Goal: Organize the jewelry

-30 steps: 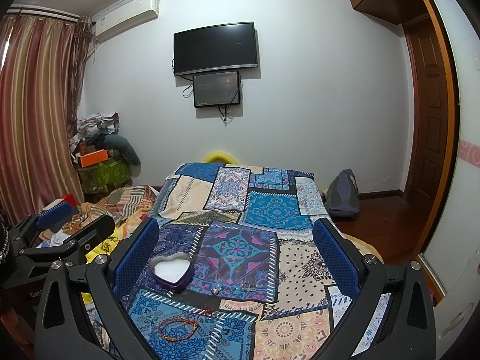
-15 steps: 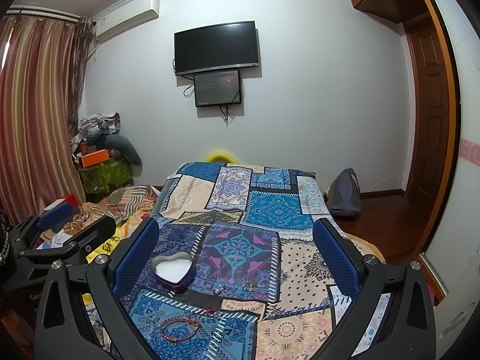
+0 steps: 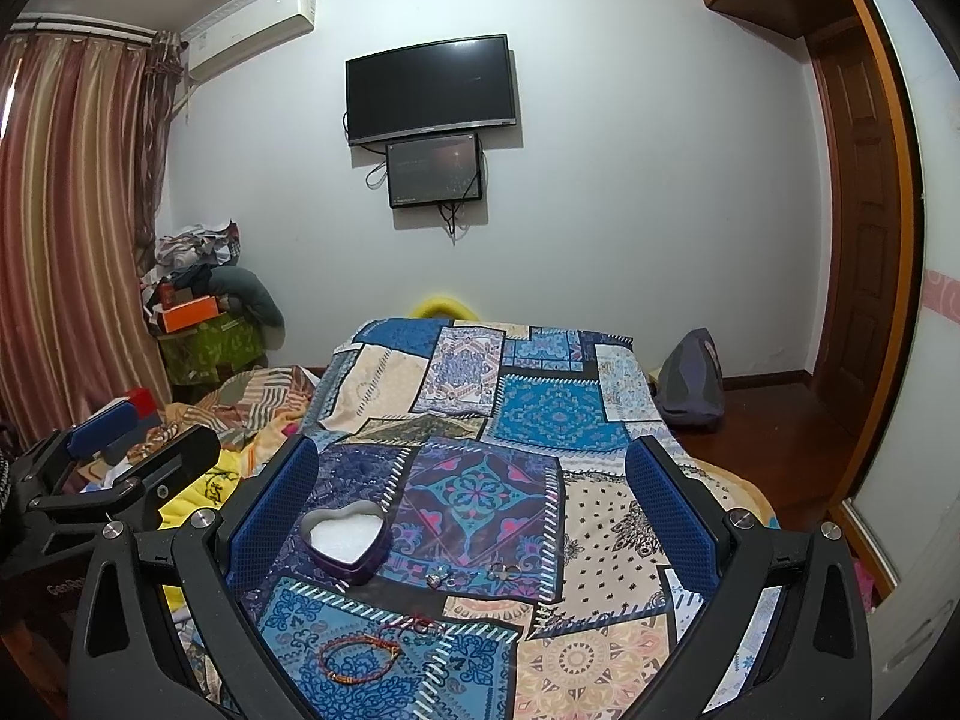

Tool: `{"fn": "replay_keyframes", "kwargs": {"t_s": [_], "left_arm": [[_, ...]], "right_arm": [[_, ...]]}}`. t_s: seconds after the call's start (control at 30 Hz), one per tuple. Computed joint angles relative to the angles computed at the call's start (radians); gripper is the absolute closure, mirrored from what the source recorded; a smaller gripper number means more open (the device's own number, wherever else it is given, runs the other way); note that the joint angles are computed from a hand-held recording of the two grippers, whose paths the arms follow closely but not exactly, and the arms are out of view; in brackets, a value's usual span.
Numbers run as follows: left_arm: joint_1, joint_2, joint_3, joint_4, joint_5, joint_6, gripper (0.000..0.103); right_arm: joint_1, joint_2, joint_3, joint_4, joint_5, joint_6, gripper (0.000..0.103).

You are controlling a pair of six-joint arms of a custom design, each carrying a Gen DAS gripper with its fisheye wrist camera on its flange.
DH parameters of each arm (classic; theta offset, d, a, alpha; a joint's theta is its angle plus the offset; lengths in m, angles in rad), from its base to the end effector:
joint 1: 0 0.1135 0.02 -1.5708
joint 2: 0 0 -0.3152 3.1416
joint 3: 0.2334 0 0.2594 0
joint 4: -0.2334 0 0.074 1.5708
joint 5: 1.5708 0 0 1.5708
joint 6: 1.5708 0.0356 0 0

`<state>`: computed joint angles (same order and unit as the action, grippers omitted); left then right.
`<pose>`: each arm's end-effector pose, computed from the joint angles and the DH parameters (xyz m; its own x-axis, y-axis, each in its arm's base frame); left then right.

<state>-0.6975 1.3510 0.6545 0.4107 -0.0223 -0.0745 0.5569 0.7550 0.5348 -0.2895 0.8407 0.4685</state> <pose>0.2216 -0.1847 0.2743 -0.2621 0.1225 -0.9572 0.6079 0.7913 -0.0651 0.1287 0.0489 0.2852 -0.2794 0.1808 -0.9430 0.3651 0.9283 0.0698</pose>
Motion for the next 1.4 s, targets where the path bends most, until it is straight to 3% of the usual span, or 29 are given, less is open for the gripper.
{"fn": "replay_keyframes", "kwargs": {"t_s": [0.5, 0.83, 1.13, 1.4], "left_arm": [[0.023, 0.066, 0.032, -0.014, 0.03, 0.007, 0.0], [0.054, 0.242, 0.128, -0.105, 0.044, -0.003, 0.0], [0.064, 0.455, 0.244, -0.27, 0.103, 0.114, 0.0], [0.042, 0.587, 0.283, -0.346, 0.154, 0.173, 0.004]], "right_arm": [[-0.124, 0.047, -0.042, 0.032, -0.117, -0.034, 0.001], [-0.27, 0.112, -0.104, 0.05, -0.237, -0.093, 0.001], [-0.497, 0.206, -0.163, 0.117, -0.503, -0.178, 0.002], [-0.589, 0.307, -0.188, 0.189, -0.649, -0.201, 0.002]]}}
